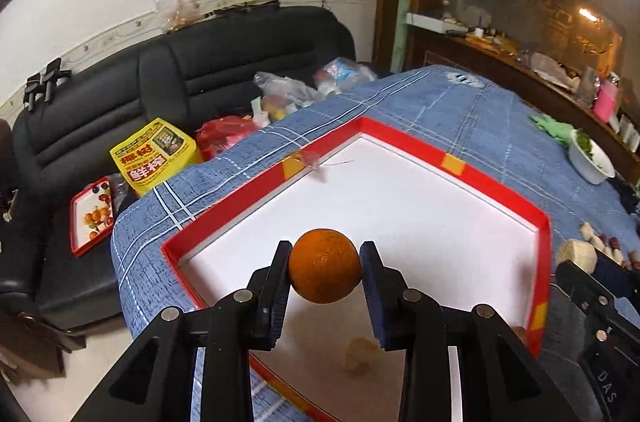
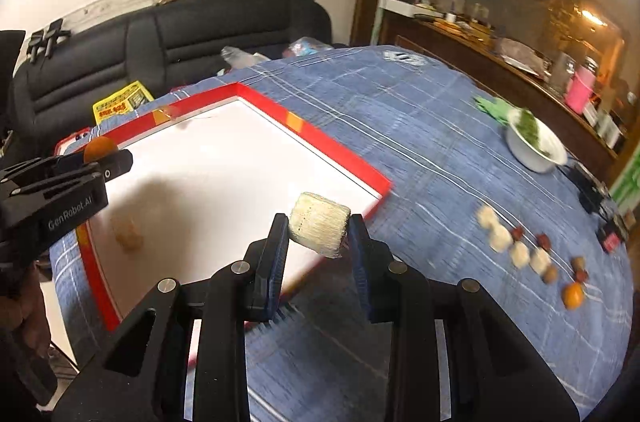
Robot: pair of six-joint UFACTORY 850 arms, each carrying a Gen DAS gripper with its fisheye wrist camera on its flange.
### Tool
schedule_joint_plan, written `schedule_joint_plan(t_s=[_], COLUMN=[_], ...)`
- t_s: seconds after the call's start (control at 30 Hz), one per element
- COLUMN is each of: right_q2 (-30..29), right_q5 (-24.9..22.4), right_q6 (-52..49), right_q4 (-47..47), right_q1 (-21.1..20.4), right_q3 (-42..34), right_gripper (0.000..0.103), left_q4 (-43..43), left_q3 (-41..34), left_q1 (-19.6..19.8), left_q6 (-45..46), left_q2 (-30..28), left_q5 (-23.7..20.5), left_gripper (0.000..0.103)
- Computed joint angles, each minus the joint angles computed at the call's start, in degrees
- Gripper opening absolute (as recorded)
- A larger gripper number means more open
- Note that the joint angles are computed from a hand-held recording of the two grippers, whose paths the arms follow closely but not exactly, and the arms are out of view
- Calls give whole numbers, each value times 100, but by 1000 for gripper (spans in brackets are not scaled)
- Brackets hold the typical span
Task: Organize fruits
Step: 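Carry both items over the tray and open the right tool to drop the yam chunk, then open the left tool to drop the mandarin into the tray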
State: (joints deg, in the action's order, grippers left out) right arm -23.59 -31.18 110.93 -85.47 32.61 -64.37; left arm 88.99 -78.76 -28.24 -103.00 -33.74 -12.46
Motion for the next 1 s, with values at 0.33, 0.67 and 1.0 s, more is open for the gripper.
schedule_joint_plan(t_s=[0.33,0.67,1.0], right_q2=[-715,-1074,-1124], right_q5=[858,1019,41], right_q6=[-1241,-2629,-4692], right_q4=[1088,2469,3956], right_q1=[-353,-554,-449], right_q3=[-876,-1333,-1676], right_gripper=[30,30,61], left_q4=[-1672,-3251,-3132], left_q3=[-514,-980,-877], left_q1=[-88,-151,-146], left_q6=[1953,3700,3437], left_q2=[-386,-720,-632], left_q5=[-126,-521,-569], left_gripper=[33,33,53])
